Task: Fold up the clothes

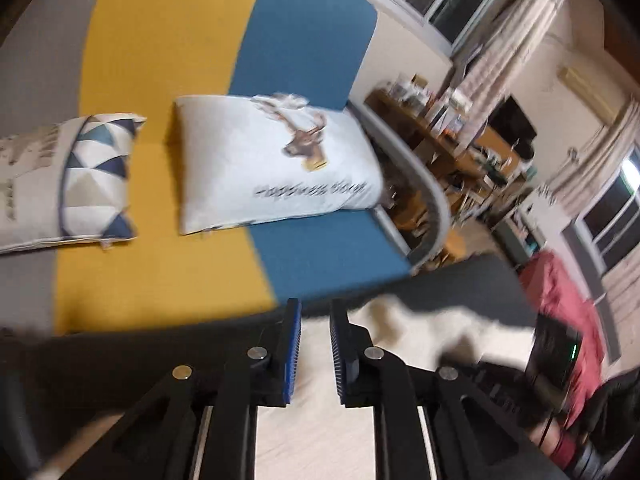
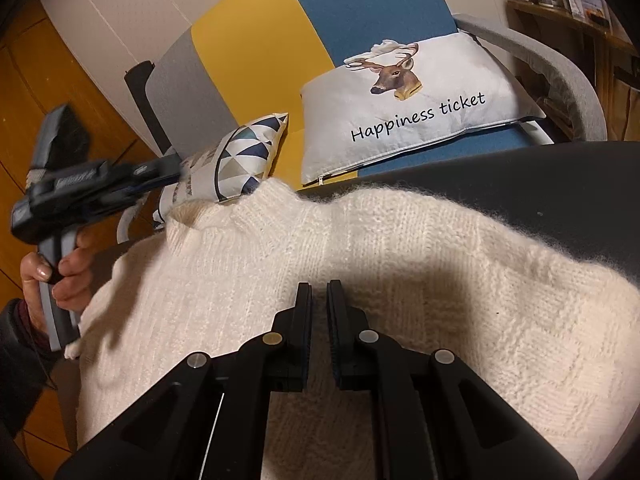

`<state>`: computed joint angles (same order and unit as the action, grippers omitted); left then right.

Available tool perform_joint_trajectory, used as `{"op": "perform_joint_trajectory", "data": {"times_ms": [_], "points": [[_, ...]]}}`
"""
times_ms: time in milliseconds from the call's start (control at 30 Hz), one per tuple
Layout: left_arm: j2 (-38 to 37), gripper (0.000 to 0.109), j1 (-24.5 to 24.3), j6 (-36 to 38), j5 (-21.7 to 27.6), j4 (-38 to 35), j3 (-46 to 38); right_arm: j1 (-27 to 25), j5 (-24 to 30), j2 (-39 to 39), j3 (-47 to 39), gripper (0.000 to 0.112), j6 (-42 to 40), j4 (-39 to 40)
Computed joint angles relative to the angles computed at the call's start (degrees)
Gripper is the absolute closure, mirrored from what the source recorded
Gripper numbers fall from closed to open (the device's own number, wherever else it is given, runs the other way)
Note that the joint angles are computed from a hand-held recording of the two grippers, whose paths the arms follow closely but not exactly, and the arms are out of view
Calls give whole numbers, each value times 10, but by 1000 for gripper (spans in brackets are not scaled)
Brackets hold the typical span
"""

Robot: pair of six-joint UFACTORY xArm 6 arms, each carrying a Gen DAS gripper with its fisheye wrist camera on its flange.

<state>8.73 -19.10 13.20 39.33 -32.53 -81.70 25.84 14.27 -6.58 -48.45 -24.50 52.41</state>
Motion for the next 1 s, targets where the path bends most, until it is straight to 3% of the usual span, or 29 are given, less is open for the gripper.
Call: {"op": "perform_joint_trajectory", "data": {"times_ms": [133,200,267,333,367,400,433,500,633,733,767,800,867,1000], "points": [[-18,91,37,32,67,46,8,-5,16,-2,-6,103,45,-53],[-20,89,46,53,92,46,7,-4,47,-4,-29,99,1,-11],[-42,89,41,82,72,60,39,-5,80,-3,-53,99,-49,38],[-61,89,29,112,42,59,70,-7,140,21,-107,78,-108,88],[-70,89,23,126,30,56,85,-9,174,38,-139,56,-131,106],[-79,89,18,136,20,49,99,-7,190,60,-169,43,-140,116],[-88,89,13,147,10,43,114,-6,207,81,-200,42,-147,124],[-111,89,3,162,-16,33,149,-9,251,142,-275,42,-125,124],[-147,89,-10,212,-35,-29,196,-18,326,263,-412,42,0,45],[-145,89,-15,200,-35,-12,207,-22,361,309,-451,44,39,35],[-145,89,-15,199,-38,-10,212,-17,342,304,-445,54,32,28],[-144,90,-15,198,-41,-8,217,-13,320,297,-434,75,16,37],[-145,89,-14,200,-46,-13,224,-6,309,289,-428,101,-23,72],[-149,89,-11,212,-50,-37,233,3,336,320,-471,101,25,-1]]}}
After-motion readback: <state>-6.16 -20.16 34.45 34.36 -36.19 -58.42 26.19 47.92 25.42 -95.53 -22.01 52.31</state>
